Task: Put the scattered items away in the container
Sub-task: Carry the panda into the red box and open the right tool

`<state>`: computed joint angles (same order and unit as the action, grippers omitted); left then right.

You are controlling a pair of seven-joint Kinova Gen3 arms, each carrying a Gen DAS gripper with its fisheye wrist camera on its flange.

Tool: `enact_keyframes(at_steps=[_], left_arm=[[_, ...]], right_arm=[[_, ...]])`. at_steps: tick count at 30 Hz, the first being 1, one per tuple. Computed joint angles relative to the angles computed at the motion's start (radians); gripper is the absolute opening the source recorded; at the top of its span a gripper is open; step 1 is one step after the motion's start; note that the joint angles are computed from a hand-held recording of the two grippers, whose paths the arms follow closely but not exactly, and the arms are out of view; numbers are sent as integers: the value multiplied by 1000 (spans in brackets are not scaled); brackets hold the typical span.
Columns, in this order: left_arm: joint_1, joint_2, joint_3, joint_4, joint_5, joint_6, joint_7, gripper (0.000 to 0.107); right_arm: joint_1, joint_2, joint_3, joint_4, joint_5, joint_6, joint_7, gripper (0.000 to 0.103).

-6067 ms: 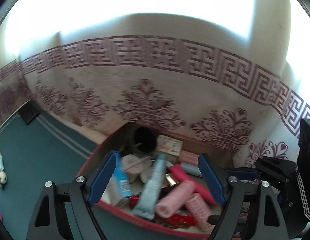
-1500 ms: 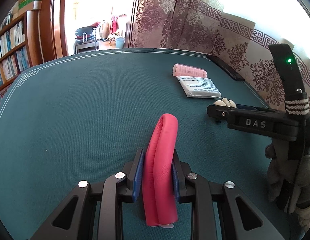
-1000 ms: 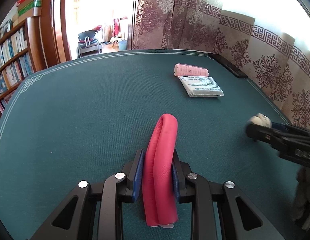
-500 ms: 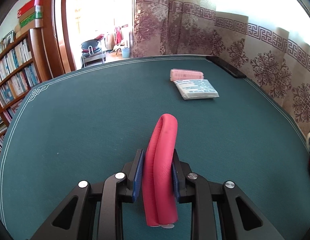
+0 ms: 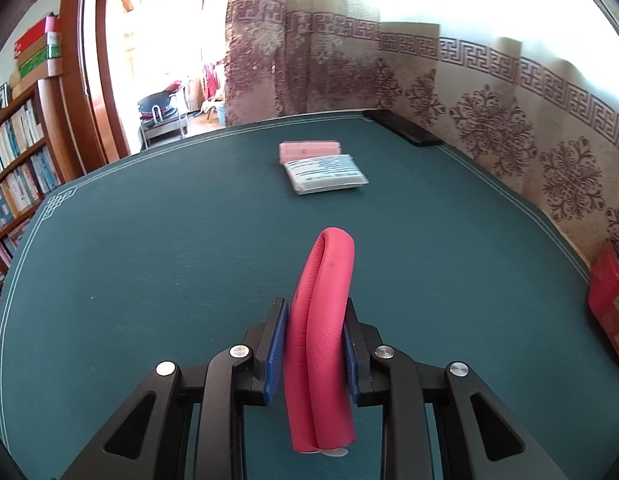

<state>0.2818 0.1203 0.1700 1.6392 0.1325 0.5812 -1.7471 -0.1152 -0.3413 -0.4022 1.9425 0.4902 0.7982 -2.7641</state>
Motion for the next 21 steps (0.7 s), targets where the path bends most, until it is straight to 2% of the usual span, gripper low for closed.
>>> enact_keyframes(at_steps=[5,7,13,18,21], left_arm=[[-6,-29,13,16,60,10,-45,26],[-14,-43,17,24,110,18,-81,26],[4,-68,26,28,175,35,-132,26],[40,-75,45,15,213,53,-171,26],[66,-72,57,2,226,64,-187,26]], right_arm=[[16,-73,-22,25,-15,34,-7,60],[36,-107,-43,34,-20,59,-10,60],[95,-215,-60,61,-73,118,18,60],[163,-314,-65,75,-125,195,62,60],[216,-367,-79,71,-147,274,98,60]])
